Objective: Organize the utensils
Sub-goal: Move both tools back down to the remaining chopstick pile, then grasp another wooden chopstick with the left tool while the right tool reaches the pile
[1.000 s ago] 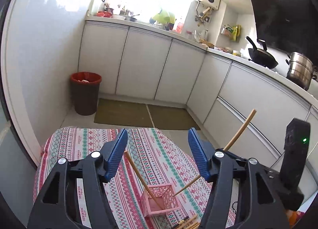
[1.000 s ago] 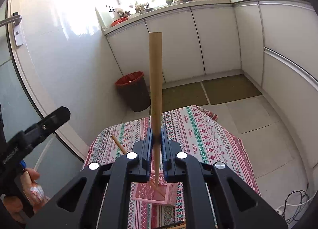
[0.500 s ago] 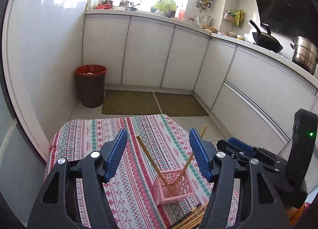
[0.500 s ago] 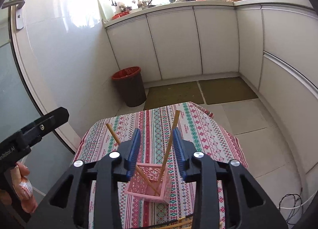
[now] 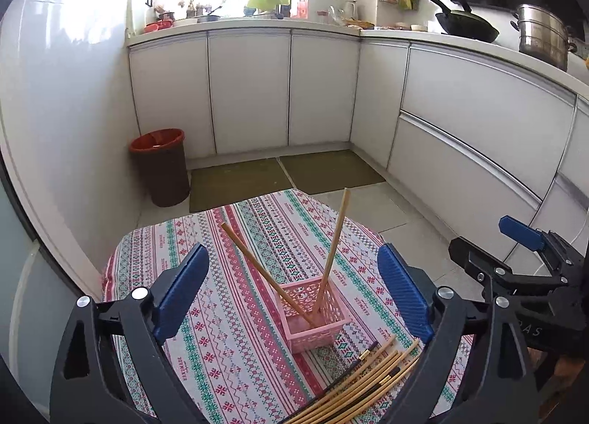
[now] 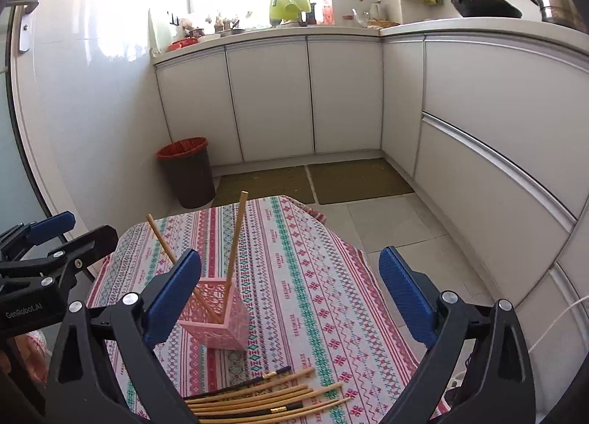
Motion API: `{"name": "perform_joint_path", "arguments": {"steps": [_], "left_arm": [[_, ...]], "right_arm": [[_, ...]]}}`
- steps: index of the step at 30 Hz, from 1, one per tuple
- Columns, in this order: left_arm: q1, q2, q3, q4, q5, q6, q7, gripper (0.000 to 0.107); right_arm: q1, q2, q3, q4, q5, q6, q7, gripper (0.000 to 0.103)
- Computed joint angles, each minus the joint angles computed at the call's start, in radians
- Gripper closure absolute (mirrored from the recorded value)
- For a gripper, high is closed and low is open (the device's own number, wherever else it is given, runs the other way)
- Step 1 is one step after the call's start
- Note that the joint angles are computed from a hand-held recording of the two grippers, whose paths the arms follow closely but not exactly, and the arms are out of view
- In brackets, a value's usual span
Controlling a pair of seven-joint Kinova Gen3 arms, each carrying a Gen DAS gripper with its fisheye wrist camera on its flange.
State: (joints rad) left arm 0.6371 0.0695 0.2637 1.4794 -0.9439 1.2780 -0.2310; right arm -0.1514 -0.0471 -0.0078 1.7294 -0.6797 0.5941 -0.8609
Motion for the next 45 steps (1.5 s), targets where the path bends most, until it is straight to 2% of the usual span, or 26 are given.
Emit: {"name": "perform_joint_path", "arguments": {"steps": [2, 4, 6, 12, 14, 16, 18, 22, 24, 26, 29, 31, 33, 39, 43, 45], "left_arm": [[0.004, 0.014, 0.003, -0.013, 0.017, 0.011, -0.034, 0.012], [0.035, 0.027, -0.028, -0.024, 0.048, 0.01, -0.075, 0.012], [0.009, 0.042, -0.01, -0.037, 0.103, 0.003, -0.151, 0.012], [-0.241, 0.14, 0.257, -0.076, 0.269, -0.03, -0.395, 0.012], [-0.272, 0.19, 0.29, -0.1, 0.326, -0.045, -0.476, 0.012], [-0.249, 0.241, 0.25, -0.137, 0.399, -0.057, -0.558, 0.012], [-0.181, 0.286, 0.157, -0.183, 0.472, -0.058, -0.623, 0.012], [-0.076, 0.383, -0.027, -0.299, 0.622, -0.039, -0.758, 0.012], [-0.058, 0.439, -0.085, -0.373, 0.686, -0.001, -0.803, 0.012], [-0.062, 0.499, -0.106, -0.453, 0.718, 0.047, -0.825, 0.013], [-0.088, 0.589, -0.128, -0.587, 0.788, 0.141, -0.861, 0.024], [-0.098, 0.656, -0.14, -0.679, 0.823, 0.213, -0.892, 0.051], [-0.094, 0.708, -0.165, -0.757, 0.837, 0.28, -0.904, 0.059], [-0.089, 0.759, -0.196, -0.802, 0.862, 0.327, -0.938, 0.069], [-0.087, 0.734, -0.204, -0.744, 0.866, 0.288, -0.94, 0.081], [-0.099, 0.696, -0.204, -0.672, 0.871, 0.236, -0.943, 0.085]], "right_arm": [[0.01, -0.014, 0.003, 0.019, 0.043, -0.016, -0.04, 0.007], [0.02, -0.023, 0.014, 0.038, 0.063, -0.027, -0.07, 0.007], [0.035, -0.02, 0.036, 0.043, 0.073, -0.001, -0.075, 0.007], [0.1, -0.018, 0.085, 0.082, 0.093, 0.064, -0.054, 0.007], [0.133, -0.003, 0.104, 0.085, 0.093, 0.112, -0.068, 0.007], [0.171, 0.028, 0.115, 0.074, 0.108, 0.18, -0.098, 0.007], [0.211, 0.067, 0.118, 0.059, 0.125, 0.246, -0.128, 0.007], [0.273, 0.119, 0.105, 0.041, 0.163, 0.302, -0.19, 0.007], [0.303, 0.131, 0.101, 0.034, 0.154, 0.324, -0.188, 0.007], [0.327, 0.132, 0.098, 0.03, 0.147, 0.334, -0.175, 0.007], [0.353, 0.138, 0.097, 0.021, 0.144, 0.355, -0.157, 0.007], [0.364, 0.15, 0.095, 0.007, 0.145, 0.375, -0.156, 0.007], [0.374, 0.164, 0.093, -0.007, 0.144, 0.393, -0.159, 0.007], [0.394, 0.191, 0.08, -0.029, 0.131, 0.423, -0.164, 0.007], [0.394, 0.207, 0.068, -0.041, 0.119, 0.442, -0.18, 0.007], [0.386, 0.212, 0.06, -0.045, 0.12, 0.441, -0.192, 0.007]]}}
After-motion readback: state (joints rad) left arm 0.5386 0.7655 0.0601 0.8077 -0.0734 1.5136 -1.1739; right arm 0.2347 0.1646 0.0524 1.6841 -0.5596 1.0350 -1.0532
